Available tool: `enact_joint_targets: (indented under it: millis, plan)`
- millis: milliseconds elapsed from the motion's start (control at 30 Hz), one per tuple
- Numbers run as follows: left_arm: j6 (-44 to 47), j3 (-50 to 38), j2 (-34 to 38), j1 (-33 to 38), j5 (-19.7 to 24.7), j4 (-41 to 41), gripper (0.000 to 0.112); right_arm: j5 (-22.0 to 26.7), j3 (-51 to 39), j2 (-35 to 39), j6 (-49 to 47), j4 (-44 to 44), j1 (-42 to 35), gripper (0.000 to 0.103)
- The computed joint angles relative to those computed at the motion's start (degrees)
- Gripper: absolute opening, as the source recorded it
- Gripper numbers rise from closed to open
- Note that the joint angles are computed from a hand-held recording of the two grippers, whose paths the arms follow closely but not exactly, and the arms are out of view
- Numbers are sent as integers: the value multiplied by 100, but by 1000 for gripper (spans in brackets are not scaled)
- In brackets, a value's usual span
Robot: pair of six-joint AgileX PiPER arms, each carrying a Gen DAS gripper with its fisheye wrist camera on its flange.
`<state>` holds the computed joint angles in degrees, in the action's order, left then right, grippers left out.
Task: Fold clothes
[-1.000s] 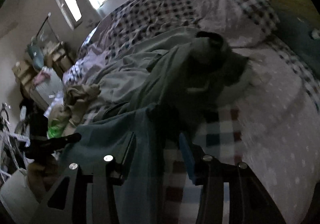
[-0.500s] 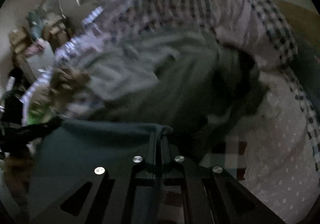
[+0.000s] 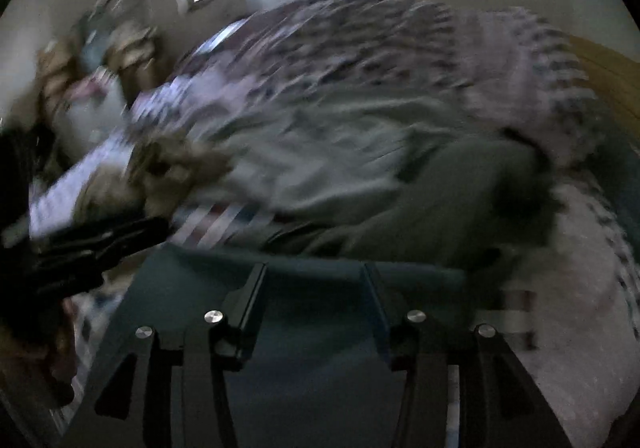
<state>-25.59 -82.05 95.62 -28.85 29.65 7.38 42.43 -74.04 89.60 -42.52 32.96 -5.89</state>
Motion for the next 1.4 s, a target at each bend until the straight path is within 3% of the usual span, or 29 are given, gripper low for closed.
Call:
enact_joint_targets:
  millis: [100,200,367,667,900,1100,1267,1400]
  plan:
    - [477,-405,476,-136,416,-293,70,-108,-36,391,31,-125,2,50]
    - [214,-650,859,-181,782,46,70,-198,-8,625,-314,402,-179,49]
    - [654,-417,949,187,480,-808,70,-267,-13,905,-354,540,-212,49]
    - [612,-429,1072,78,433,-499,80,-571,38,903,-76,98,43,51]
    - [741,-341,985,100,421,-583,83,-932,671,78,1019,-1196,451,60]
    - [-317,-33,607,-332,454,736,84,-712,1523,-1118,723,-929,294,61]
    - [-479,385,144,-647,289,1148,84,-627,2444,-2214,623,-957,382,67]
    - [-351,368,126,-892,383,1266,86,-822,2789,-2208,600,-912,550,72]
